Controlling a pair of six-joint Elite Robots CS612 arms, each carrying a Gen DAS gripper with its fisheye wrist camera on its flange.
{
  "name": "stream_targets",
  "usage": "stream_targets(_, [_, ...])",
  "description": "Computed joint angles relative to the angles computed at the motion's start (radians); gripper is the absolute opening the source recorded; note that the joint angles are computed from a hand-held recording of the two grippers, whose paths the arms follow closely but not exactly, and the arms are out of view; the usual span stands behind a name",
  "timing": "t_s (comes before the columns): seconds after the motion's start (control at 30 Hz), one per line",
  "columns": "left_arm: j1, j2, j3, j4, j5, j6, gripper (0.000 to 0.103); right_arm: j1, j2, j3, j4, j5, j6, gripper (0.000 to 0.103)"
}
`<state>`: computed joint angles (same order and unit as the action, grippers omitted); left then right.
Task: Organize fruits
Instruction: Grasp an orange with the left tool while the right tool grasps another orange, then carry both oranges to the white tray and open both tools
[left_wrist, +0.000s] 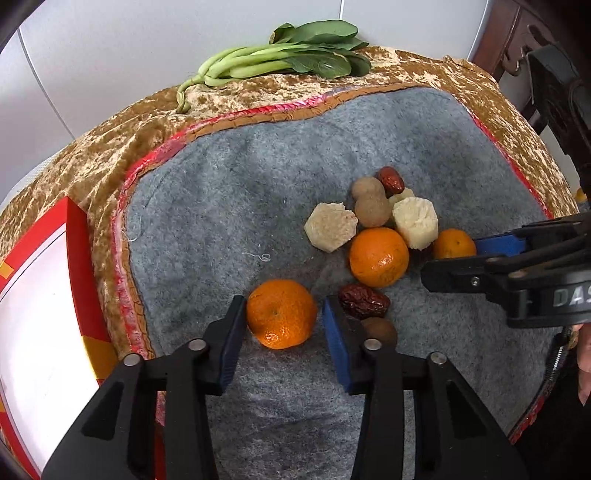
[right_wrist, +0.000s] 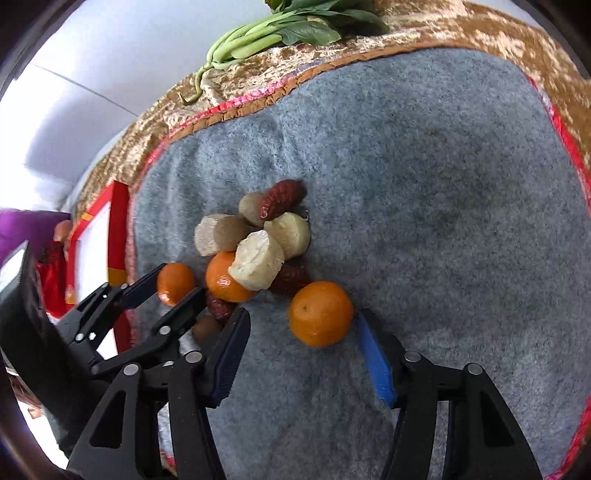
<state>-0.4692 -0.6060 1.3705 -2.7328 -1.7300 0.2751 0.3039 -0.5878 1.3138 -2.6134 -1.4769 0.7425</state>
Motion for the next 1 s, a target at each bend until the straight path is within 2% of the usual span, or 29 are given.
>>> stream_targets(0.13, [0.006,0.006,-0.010,-0.003,-0.031,-0.024,0.033,0.017,0.012,-0.034,0.060,-0.086,-0.035,0.040])
stream_targets(0.23, [0.007,0.005,-0.005,-0.016,-0.034,-0.027,0.033,0.025,0.017,-0.044,0.072,-0.124,-0.049,0.035])
stream_targets(0.47, [0.011,-0.004,0.009,-0.031,-0.052,-0.040,0.032,0.027,-0.005,-0.003,0.015,-0.097,-0.054,0.034])
stream_targets(0.67, [0.025,-0.059,0.091,-0.135,-0.022,-0.060,0.032,0.042,-0.034,0.018,-0.044,-0.079,-0.121,0.034])
stream_targets(0.87, [0.052,-0.107,0.177,-0.257,0.105,-0.145,0.032,0.060,-0.010,-0.022,-0.133,0.035,-0.195,0.034])
stream_targets(1.0, [0.069,-0.122,0.228,-0.320,0.284,-0.234,0.033,0.091,0.036,-0.094,-0.160,0.084,-0.262,0.034])
